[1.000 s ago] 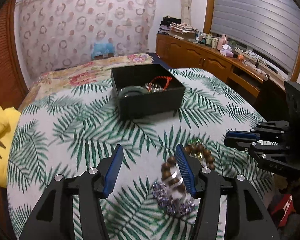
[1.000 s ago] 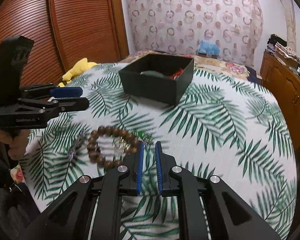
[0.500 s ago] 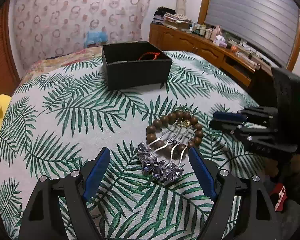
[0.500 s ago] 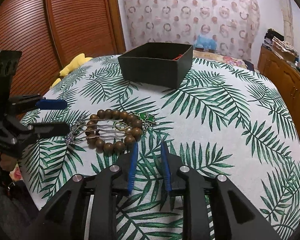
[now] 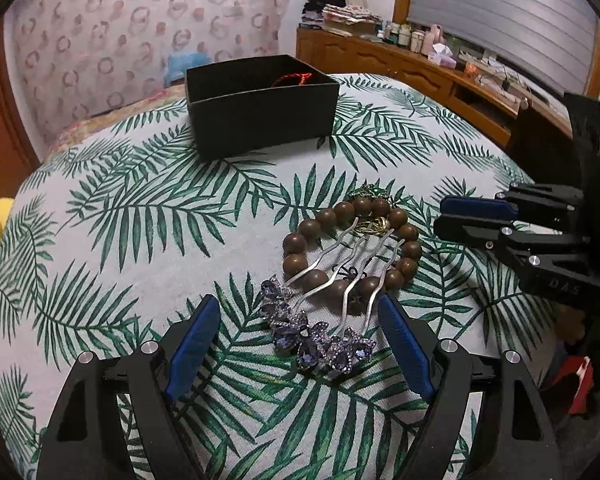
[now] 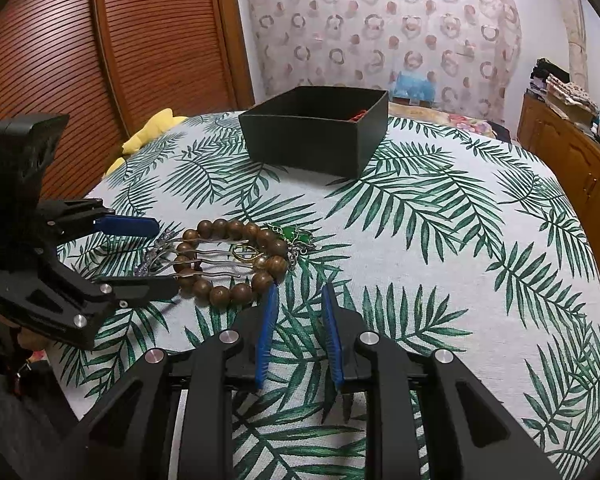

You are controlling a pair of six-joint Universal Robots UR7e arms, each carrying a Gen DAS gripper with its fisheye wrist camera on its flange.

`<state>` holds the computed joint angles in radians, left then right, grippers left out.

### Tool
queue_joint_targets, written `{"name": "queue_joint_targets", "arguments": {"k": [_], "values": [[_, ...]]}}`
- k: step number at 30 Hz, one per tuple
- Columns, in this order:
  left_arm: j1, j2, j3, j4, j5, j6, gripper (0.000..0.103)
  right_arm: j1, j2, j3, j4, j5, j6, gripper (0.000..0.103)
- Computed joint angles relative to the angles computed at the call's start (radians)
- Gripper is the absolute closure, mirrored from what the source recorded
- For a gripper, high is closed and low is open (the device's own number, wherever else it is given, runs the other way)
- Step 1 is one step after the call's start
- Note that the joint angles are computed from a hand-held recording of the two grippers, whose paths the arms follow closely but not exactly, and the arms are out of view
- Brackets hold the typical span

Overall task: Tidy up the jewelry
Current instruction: 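Grasp the purple-flower hair comb with the left gripper while the right approaches the wooden bead bracelet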

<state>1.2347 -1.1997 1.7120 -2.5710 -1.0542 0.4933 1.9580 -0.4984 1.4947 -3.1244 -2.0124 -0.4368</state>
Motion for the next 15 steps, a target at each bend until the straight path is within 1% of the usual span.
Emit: {"name": "queue_joint_targets", "arguments": {"k": [6, 7, 8, 9, 10, 11, 13, 15], "values": [[-0.006, 0.005, 0.014, -0.034, 0.015, 0.033, 0.025, 0.000, 0.000, 0.001, -0.003, -0.001, 0.004, 0.078], [-0.004, 0.003, 0.014, -0.035, 0.004, 0.033, 0.028, 0.000, 0.001, 0.000, -0.003, -0.001, 0.003, 0.078], [0.000, 0.000, 0.013, -0.029, -0.015, 0.028, 0.036, 0.000, 0.001, 0.000, -0.002, -0.002, 0.003, 0.078], [0.004, -0.004, 0.009, -0.018, -0.036, 0.019, 0.039, 0.000, 0.001, 0.000, -0.002, -0.002, 0.002, 0.078], [0.007, -0.008, 0.006, -0.011, -0.052, 0.012, 0.045, 0.000, 0.000, 0.000, -0.001, -0.002, 0.002, 0.078], [0.007, -0.011, 0.007, -0.013, -0.056, 0.011, 0.048, 0.000, 0.001, -0.001, 0.001, -0.002, 0.002, 0.078], [0.004, -0.017, 0.017, -0.033, -0.048, 0.015, 0.050, 0.000, 0.003, -0.003, 0.004, -0.003, 0.003, 0.078], [0.005, -0.023, 0.019, -0.038, -0.055, 0.011, 0.050, 0.000, 0.004, -0.004, 0.007, -0.005, 0.003, 0.078]]}}
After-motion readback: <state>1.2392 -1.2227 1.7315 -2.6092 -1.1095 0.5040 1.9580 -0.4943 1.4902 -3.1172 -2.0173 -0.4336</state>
